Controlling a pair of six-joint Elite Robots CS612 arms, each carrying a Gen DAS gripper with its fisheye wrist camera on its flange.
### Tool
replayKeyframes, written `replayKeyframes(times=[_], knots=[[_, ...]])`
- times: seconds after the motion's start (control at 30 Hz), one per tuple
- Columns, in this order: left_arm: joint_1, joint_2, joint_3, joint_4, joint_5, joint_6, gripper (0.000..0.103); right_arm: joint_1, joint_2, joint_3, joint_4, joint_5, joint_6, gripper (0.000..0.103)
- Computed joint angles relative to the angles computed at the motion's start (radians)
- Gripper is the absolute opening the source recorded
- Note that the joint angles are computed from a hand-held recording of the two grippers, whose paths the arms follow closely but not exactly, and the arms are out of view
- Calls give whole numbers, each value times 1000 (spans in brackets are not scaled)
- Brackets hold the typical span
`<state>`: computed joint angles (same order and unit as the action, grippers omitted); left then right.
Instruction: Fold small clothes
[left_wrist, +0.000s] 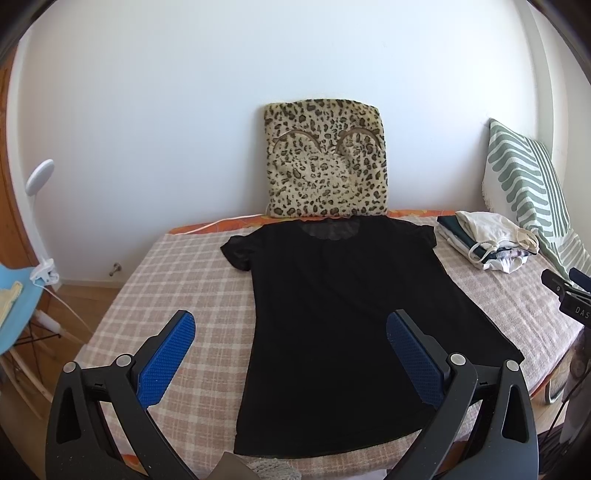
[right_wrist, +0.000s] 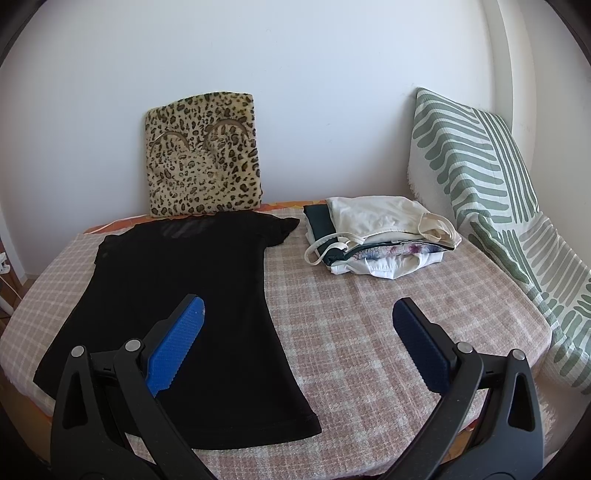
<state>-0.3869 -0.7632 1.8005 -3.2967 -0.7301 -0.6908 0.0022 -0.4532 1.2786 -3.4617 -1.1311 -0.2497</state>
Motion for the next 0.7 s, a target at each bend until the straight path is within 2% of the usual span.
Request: replayKeyframes(times=[0.7], knots=[[1, -4, 1, 2, -5, -3, 103, 0, 0, -1, 5, 1, 2, 103]])
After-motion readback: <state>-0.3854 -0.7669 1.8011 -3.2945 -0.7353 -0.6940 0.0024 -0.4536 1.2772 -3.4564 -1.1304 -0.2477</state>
